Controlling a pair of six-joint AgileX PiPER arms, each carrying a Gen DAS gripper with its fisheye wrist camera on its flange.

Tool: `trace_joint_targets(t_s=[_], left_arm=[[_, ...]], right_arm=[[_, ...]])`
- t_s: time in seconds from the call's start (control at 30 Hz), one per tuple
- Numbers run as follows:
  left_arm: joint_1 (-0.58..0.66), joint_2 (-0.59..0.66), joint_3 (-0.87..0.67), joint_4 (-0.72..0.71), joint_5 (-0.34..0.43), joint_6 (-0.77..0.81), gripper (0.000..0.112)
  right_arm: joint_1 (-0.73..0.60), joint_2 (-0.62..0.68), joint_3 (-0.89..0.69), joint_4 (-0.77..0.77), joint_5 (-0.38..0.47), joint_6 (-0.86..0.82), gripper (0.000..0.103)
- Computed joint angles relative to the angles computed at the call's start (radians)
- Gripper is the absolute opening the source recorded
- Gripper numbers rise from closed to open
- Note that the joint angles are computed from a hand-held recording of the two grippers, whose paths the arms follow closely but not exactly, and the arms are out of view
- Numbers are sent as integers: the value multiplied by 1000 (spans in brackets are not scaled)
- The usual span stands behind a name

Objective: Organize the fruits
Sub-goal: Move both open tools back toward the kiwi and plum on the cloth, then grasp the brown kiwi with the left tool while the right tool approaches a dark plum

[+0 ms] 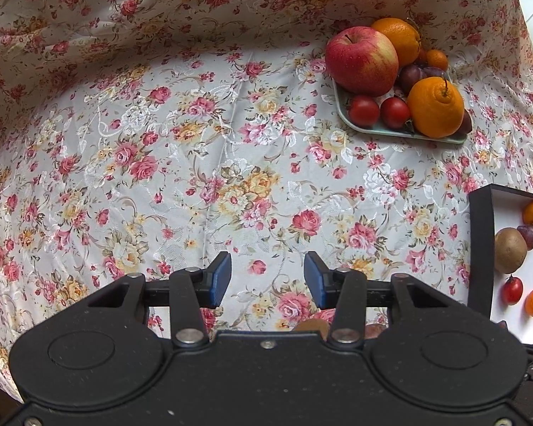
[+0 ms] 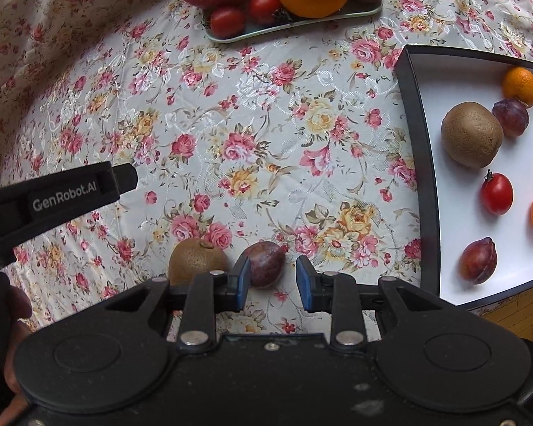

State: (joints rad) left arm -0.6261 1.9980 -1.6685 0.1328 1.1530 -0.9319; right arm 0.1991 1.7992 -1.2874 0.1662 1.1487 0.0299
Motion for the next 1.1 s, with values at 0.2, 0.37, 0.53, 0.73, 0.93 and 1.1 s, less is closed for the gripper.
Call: trace_joint_targets(t_s=[0.2,0.37,0.53,0.73,0.93,1.1], left_arm=[[-42,-32,49,-31,-24,36,53],[-98,-51,79,-35,-44,58,54],[-168,-52,88,31,-29,23,54],[-205,-41,79,41,-23,15,55],[-233,-26,82,57,-14,23,55],[-243,13,71,54,1,49,56]], right_arm=[[-38,-23,-7,-3,1,24,31],[-89,-3,-53,4,36,59,31],[-137,-7,-77,33,49,53,31],[-158,-16,-88,52,52,56,31],[-150,-10,-90,42,55,64,31],[-144,-5,-93,51,56,68,31]])
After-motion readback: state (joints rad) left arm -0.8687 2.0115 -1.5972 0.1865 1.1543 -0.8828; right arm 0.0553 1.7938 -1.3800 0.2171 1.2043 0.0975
